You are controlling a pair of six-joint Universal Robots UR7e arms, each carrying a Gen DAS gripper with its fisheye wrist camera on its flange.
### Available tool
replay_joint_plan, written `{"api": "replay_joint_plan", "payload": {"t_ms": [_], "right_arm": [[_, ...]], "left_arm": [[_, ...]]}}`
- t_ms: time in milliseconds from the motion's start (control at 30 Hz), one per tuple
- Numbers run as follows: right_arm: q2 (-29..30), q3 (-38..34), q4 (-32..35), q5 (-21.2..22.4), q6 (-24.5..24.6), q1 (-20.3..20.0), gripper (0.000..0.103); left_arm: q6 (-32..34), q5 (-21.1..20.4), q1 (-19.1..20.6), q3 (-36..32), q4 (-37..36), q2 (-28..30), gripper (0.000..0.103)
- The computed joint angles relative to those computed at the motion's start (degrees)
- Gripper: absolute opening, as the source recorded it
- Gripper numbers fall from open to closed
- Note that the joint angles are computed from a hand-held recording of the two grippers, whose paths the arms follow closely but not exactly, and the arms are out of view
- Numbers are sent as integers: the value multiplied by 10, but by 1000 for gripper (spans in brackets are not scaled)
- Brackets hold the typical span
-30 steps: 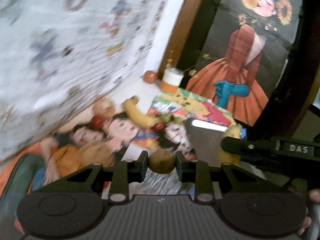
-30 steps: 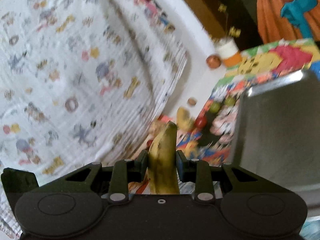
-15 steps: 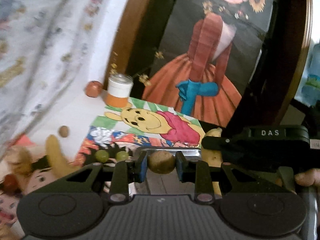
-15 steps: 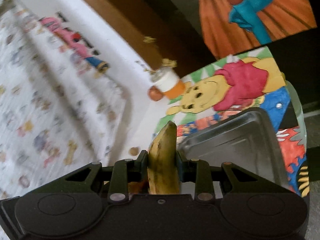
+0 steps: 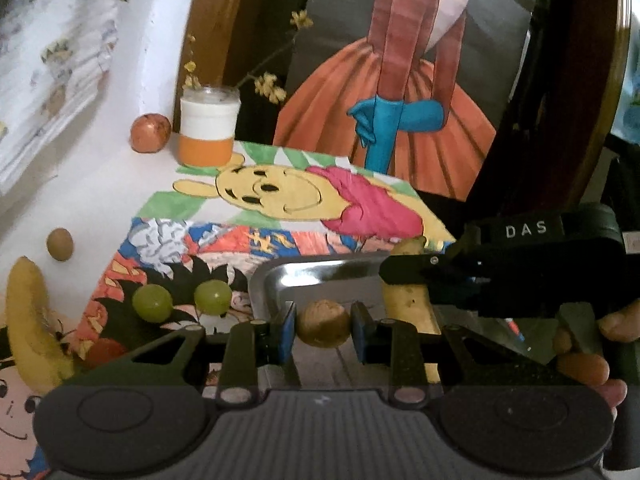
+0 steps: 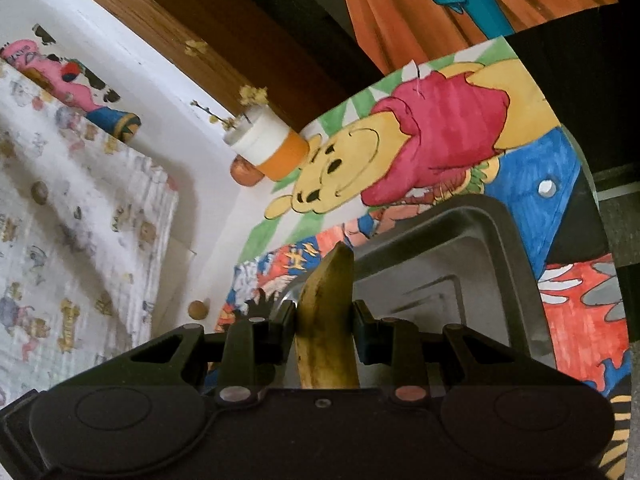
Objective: Organize fruits
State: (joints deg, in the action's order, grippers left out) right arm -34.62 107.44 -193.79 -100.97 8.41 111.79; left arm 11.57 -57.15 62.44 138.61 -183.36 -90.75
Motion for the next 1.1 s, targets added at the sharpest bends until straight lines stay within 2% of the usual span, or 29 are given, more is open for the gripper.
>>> {"api": "replay_joint_plan", "payload": {"t_ms": [467,567,633,767,800,933,1100], "right_arm": [[12,-8,-2,-15,-24,4,33],[12,-8,1,-16,-22,3,37],[10,-6,4,-17,-23,1,38],[4,3,-2,-12,-17,1,40],[1,6,-6,-9,-16,1,40],[-12,19,-18,-9,-15,8,44],[-34,39,-32,-17,-10,24,54]], "left_arm": [[24,2,10,0,-8,21,33],[21,1,10,0,-5,19,34],[18,-4,10,0,1,14,38],[9,-8,5,6,0,3,55],[4,-4,1,8,-2,-1,61],[-7,13,-20,20,2,-26,67],[-30,48,-60,42,14,-76,82]]}}
